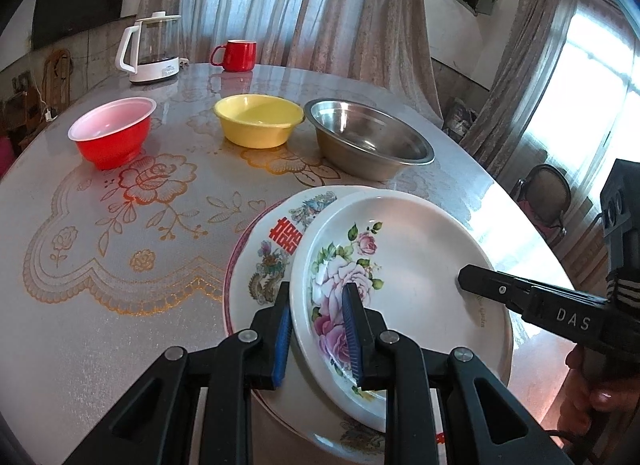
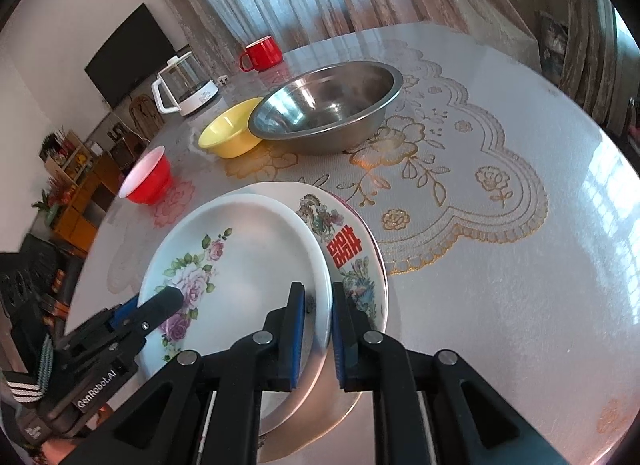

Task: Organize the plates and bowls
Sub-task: 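Lower the pink-rose plate onto the red-character plate with both tools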

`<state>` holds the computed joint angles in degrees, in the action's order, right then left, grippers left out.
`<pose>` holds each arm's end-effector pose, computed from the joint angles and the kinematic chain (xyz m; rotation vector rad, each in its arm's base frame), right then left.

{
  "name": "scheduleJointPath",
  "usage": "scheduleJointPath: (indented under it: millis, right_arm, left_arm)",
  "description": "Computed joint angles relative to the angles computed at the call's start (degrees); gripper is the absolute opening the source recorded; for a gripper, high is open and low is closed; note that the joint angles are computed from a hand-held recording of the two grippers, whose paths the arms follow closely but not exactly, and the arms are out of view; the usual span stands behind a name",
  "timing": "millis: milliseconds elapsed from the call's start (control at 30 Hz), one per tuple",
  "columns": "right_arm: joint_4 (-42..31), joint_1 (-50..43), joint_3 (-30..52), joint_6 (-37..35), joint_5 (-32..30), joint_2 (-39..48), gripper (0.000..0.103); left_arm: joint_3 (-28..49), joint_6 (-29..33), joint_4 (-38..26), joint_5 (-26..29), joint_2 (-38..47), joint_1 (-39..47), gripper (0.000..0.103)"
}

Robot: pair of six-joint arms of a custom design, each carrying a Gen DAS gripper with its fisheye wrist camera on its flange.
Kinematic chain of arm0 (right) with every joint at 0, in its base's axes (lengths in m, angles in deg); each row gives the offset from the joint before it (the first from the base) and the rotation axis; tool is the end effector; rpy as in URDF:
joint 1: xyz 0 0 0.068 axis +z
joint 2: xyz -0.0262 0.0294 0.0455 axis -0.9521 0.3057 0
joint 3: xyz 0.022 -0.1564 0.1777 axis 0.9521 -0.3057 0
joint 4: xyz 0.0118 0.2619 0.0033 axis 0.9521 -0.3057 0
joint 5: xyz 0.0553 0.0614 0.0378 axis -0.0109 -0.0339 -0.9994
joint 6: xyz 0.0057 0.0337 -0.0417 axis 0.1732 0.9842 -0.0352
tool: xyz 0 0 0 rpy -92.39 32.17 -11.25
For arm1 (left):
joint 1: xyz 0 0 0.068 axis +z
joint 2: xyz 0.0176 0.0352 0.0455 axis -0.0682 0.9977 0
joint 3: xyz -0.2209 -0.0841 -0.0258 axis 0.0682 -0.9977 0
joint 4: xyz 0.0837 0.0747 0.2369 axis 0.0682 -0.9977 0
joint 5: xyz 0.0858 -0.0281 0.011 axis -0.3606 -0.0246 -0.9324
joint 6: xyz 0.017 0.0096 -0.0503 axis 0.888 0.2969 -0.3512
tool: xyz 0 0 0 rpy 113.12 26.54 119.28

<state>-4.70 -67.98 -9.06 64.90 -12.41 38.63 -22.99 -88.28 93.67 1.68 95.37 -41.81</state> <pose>0.2534 0.0312 0.0689 -0.0867 2.5119 0.5230 0.2078 -0.1524 0.0724 0.0216 2.3764 -0.3478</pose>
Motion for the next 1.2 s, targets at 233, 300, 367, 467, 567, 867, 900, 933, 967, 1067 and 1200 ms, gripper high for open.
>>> scheduleJointPath:
  millis: [233, 300, 367, 467, 567, 867, 900, 933, 967, 1067, 1200]
  right_arm:
    - [-0.4, 2.7, -1.1, -0.9, 6.5, -3.0, 0.023]
    - [-0.5, 2.4, -1.3, -1.0, 6.7, -3.3, 0.023]
    - [-0.8, 1.8, -1.3, -1.2, 6.1, -3.5, 0.023]
    - [-1.1, 1.6, -1.3, -1.3, 5.9, -3.7, 0.023]
    - [-2.3, 1.0, -1.4, -1.6, 5.1, -4.4, 0.023]
    - [-6.2, 0.5, -5.1, -5.8, 3.9, -12.0, 0.025]
    - [-5.7, 1.5, -5.7, -6.6, 5.6, -12.6, 0.023]
    - [-5.0, 2.7, -6.2, -7.5, 7.6, -12.9, 0.021]
    - [-3.6, 4.8, -6.8, -8.6, 11.3, -13.0, 0.015]
    - [-0.3, 5.9, -6.4, -8.7, 13.0, -10.0, 0.012]
    - [3.0, 5.5, -4.9, -7.3, 11.0, -4.8, 0.008]
  left_arm:
    - [0.9, 0.0, -0.6, 0.9, 1.1, -0.2, 0.023]
    - [1.0, 0.0, -0.6, 0.8, 1.4, -0.4, 0.024]
    - [1.2, 0.1, -0.5, 1.0, 1.7, -0.4, 0.023]
    - [1.2, 0.2, -0.2, 1.1, 1.9, -0.3, 0.023]
    - [1.1, 0.4, 0.1, 0.4, 2.0, -0.5, 0.023]
    - [-0.2, 0.6, 0.3, -0.3, 0.4, -0.6, 0.023]
    - [-0.2, 0.6, 0.1, -0.7, 0.3, -0.9, 0.023]
    - [-0.2, 0.8, 0.0, -1.3, 0.2, -1.1, 0.023]
    - [-0.2, 0.9, 0.0, -1.7, 0.2, -1.3, 0.023]
    - [-0.1, 1.3, -0.4, -3.1, -0.2, -1.1, 0.023]
    - [0.3, 2.5, -0.5, -2.4, -0.4, 0.8, 0.024]
